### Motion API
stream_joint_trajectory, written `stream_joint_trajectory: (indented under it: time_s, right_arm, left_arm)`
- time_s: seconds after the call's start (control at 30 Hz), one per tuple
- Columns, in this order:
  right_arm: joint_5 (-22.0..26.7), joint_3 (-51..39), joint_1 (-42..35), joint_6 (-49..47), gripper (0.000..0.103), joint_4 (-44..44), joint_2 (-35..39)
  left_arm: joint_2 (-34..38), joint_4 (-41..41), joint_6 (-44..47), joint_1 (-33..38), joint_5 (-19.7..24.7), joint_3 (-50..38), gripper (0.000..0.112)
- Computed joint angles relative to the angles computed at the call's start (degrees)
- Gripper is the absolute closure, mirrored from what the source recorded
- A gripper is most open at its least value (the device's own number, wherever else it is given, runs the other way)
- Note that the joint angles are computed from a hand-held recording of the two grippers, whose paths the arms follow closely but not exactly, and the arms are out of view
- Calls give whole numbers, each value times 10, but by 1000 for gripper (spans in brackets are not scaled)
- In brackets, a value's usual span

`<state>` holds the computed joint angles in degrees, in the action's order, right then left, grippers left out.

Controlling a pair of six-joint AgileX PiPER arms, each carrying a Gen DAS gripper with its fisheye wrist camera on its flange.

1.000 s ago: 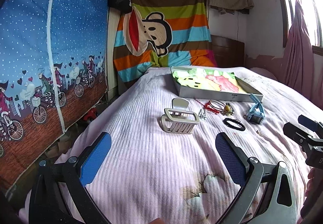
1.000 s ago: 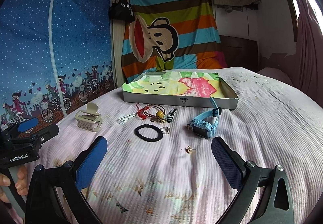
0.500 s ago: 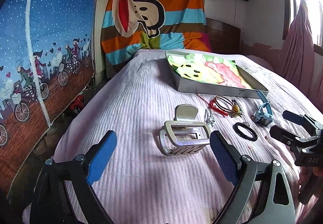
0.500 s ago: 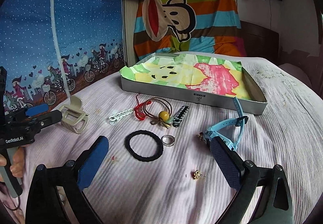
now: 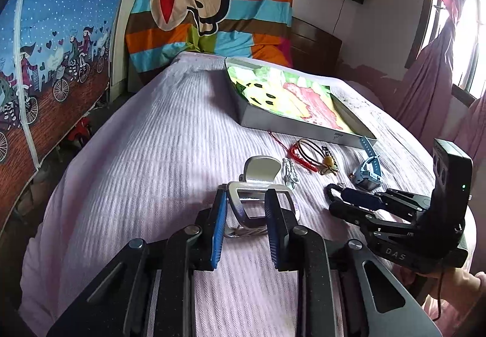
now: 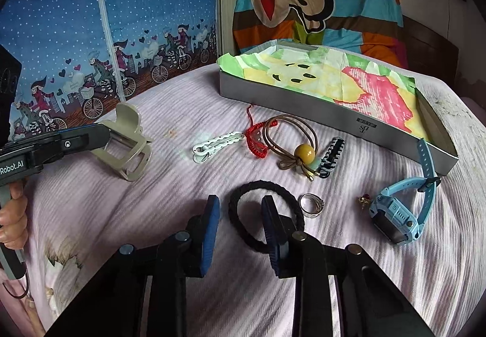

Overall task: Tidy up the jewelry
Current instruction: 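Move the left gripper to the white hair claw clip and grasp it, then lift the claw clip with the left gripper, lower it into the silver tray, open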

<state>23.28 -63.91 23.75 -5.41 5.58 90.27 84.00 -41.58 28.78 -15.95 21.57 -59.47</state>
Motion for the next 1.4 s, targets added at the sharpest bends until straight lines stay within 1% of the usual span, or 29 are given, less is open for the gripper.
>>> stream_joint_trajectory:
  time_s: [0.03,0.07,0.1,0.23,0.3,0.37,0.43,0.53,0.63,0.7,0.73,0.9,1.0,1.17,1.23,1.3,1.4]
  right_arm:
    - [2,-1,-4,-14,90,15,1]
    - [4,-1,-5,-17,94,21,1]
    - [0,2,-7,-24,96,30,-2]
    - [-14,21,-17,-75,97,86,-20]
    - [-16,28,-22,-94,97,110,-30]
    - [-20,35,-29,-114,97,135,-41]
    - [-23,40,-41,-144,97,171,-54]
    - [-17,37,-63,-204,97,236,-68]
    - [-9,12,-85,-239,98,274,-66]
    - [-3,-15,-100,-261,97,293,-54]
    - [0,-33,-109,-268,97,299,-45]
    - [12,-117,-149,-324,97,373,22]
    - [15,-156,-164,-354,97,408,67]
    - [1,-202,-167,-348,97,382,121]
    - [-6,-210,-168,-345,97,375,134]
    - [-4,-223,-170,-318,97,345,149]
    - [6,-234,-174,-297,97,323,165]
  left_arm:
    - [-1,-2,-3,0,7,-2,100]
    - [-2,-4,-2,1,14,-4,102]
    - [-1,-2,-7,-2,12,-4,105]
    - [-18,-34,17,-7,17,1,108]
    - [-27,-9,-8,-19,15,-3,109]
    - [-32,38,-51,-38,10,-14,110]
    - [-31,120,-127,-64,-4,-30,111]
    - [-23,190,-196,-87,-5,-61,111]
    - [-7,272,-279,-107,-3,-103,111]
    - [14,329,-339,-118,-2,-142,111]
    - [25,344,-354,-120,-1,-162,111]
    - [113,383,-391,-126,13,-291,111]
    - [185,392,-396,-123,41,-388,111]
    - [305,353,-371,-106,88,-538,111]
    - [338,317,-346,-95,97,-570,111]
    - [368,298,-339,-88,113,-602,111]
    - [396,294,-344,-82,127,-629,111]
